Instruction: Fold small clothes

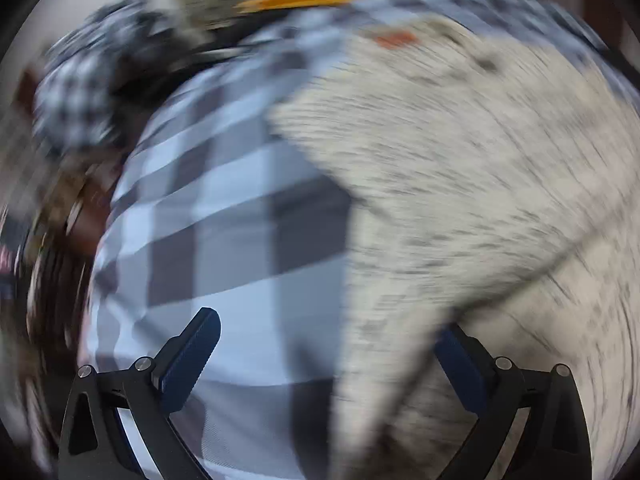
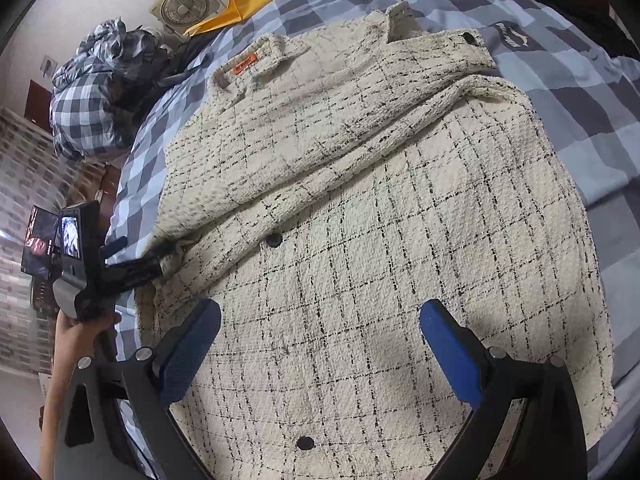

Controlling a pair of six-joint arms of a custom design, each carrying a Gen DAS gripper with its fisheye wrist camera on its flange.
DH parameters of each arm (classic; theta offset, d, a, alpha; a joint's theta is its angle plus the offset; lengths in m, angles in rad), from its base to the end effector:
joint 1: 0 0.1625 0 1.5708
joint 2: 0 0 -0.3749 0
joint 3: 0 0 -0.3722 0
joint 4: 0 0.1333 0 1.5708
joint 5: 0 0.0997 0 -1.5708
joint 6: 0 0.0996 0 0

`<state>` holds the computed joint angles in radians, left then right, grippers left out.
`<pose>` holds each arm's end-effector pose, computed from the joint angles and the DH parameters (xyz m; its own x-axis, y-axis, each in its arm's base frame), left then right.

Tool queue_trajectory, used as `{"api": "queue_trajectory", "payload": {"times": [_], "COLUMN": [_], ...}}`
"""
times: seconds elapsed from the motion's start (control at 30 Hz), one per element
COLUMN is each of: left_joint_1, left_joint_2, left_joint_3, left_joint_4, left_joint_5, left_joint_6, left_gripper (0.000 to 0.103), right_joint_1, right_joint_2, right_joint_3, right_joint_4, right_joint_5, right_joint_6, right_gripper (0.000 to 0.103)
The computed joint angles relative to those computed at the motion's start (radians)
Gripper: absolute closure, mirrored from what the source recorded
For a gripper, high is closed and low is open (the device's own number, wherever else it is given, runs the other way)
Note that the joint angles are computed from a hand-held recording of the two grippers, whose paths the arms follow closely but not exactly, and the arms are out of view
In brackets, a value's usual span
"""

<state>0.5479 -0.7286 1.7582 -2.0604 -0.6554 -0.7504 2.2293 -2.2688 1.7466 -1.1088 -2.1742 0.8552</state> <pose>-0.3382 -0.4551 -0.0102 -0.4770 0.2312 -0.8480 0.5563 0.8264 -0.0877 0.1746 -0.1002 0.5595 -0.9020 0.2830 0.3262 0.1065 0.8778 -0.4670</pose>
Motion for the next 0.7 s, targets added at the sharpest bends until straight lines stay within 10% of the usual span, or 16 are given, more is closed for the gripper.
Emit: {"api": "queue_trajectory", "payload": {"times": [0.2,0.37,0.7], "left_joint_1": [0.067,0.031,-0.026], "left_joint_2": [-0.145,-0.187,-0.217], "left_joint_3": [0.204,0.330,0.326], "left_joint_4": [-0.170,-0.301,-0.137], "left_joint_5": [-0.074,0.007,0.024], "left_joint_6": [-0.207,-0.289,-0.475], "left_gripper": [0.000,0.000,0.000], "right_joint_1": [-0.011,0.006,-0.018], "right_joint_2": [-0.006,0.003,-0.008], "right_joint_3": [0.003,0.001,-0.011], "right_joint_4": [-0.003,0.013,0.026], "right_joint_5": [0.009,0.003,0.009], "right_joint_6": [-0.008,0.005,0.000], "right_gripper": [0.005,0.005,0.005]}}
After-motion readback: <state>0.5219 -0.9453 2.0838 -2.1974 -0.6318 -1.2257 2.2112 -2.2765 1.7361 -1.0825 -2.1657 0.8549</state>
